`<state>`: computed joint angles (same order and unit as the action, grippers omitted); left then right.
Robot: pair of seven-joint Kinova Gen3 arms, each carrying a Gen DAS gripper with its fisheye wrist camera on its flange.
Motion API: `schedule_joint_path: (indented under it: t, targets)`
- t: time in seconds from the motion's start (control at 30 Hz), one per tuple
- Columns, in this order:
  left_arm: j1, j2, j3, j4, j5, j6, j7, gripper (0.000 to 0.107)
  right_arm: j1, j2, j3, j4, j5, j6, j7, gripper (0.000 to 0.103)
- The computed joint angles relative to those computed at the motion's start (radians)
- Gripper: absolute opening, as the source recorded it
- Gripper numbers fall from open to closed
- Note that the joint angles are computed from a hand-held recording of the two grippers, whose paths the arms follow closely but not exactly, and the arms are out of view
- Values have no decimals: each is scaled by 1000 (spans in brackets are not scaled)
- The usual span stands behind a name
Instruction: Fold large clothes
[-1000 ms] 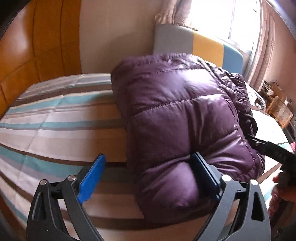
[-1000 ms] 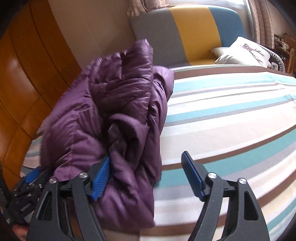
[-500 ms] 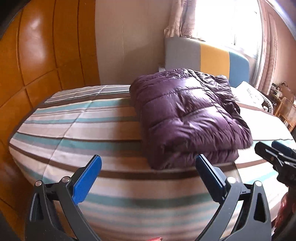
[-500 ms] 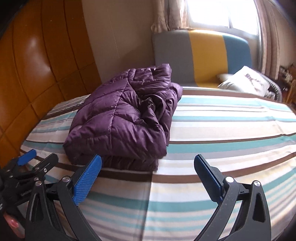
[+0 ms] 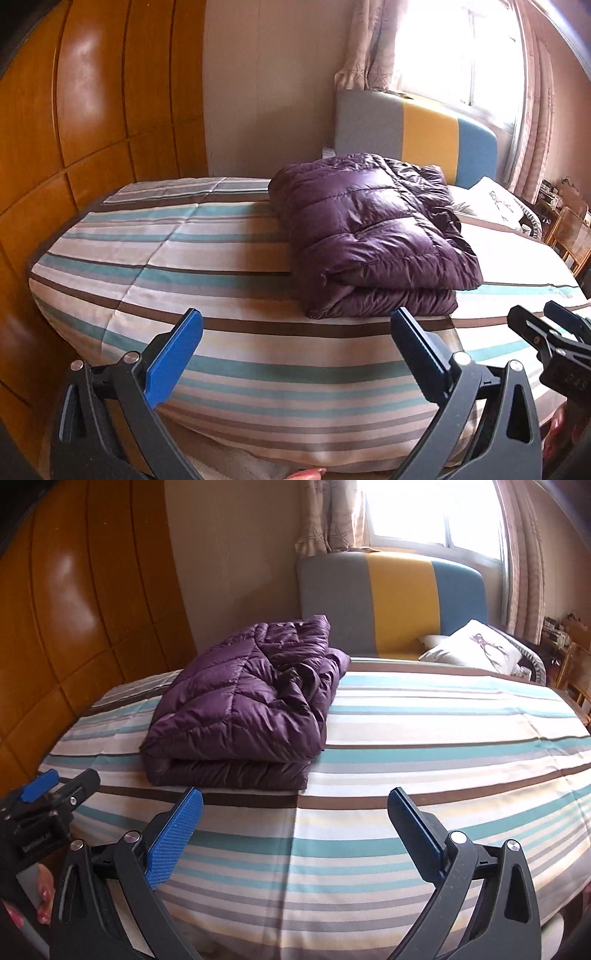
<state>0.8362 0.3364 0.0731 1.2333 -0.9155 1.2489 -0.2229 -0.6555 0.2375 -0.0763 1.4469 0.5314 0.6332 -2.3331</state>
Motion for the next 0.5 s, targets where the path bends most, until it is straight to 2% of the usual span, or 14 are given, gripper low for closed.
schedule_joint_path:
  t: [0.5]
  targets:
    - [20,-3,5,-7,-24,11,8,101,3,-18,-5,10,19,-16,-7,100]
